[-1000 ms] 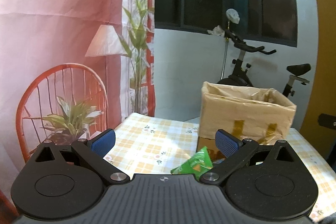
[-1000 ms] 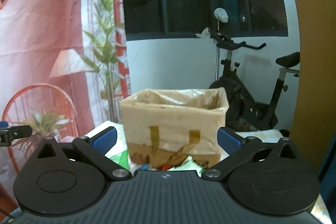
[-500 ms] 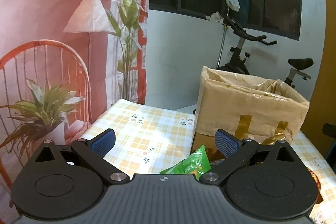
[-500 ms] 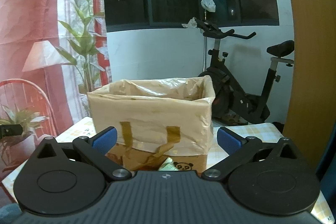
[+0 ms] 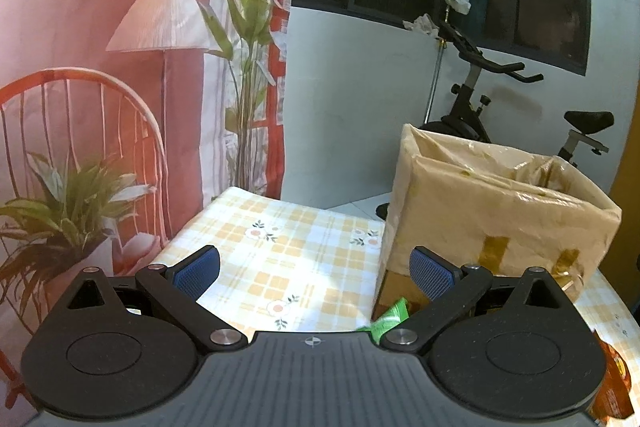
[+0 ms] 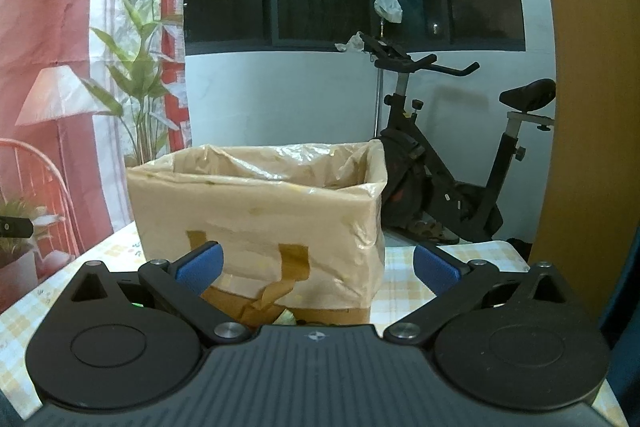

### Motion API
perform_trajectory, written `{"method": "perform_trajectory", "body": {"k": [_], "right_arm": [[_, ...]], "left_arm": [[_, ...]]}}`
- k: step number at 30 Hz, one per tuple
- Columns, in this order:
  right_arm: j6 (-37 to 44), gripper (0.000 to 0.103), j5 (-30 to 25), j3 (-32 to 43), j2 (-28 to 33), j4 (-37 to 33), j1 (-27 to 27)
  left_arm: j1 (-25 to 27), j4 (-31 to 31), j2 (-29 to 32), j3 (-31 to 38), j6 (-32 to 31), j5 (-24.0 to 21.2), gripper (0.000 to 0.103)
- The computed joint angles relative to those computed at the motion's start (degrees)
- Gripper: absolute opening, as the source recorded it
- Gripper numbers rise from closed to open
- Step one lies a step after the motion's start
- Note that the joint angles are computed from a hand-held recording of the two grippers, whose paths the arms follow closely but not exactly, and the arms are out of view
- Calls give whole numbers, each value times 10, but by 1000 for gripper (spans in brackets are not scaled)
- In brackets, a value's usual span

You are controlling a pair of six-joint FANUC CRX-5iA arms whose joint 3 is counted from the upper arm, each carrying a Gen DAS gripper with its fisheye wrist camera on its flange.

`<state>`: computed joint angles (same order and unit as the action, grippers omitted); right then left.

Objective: Organize snacks
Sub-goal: 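Reach the left tool to the green chip bag and close on it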

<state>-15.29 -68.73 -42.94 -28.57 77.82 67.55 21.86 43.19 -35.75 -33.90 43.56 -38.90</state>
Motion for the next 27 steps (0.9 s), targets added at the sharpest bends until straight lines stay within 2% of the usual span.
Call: {"method": "perform_trajectory", "body": {"k": [4,6,10,16,20,27], "right_arm": [[-10,103,17,0,3,10,-24],[-15,103,29,0,4,12,-33],[-18,103,47,-1,10,-5,-45],[-19,103,67,-4,10,-48,-47],[-16,103,71,-6,5,-63,-47],[-22,103,80,-10,0,-79,-57]], "left_arm": [[-10,2,19,7,14,14,102],[-15,-16,33,15,33,7,102],[-28,-51,63,27,70,-21,102],[-62,-96,110,42,86,-61,101],[-90,-159,149,79,117,-85,101],[-108,-219,204,142,167,-148,101]]}}
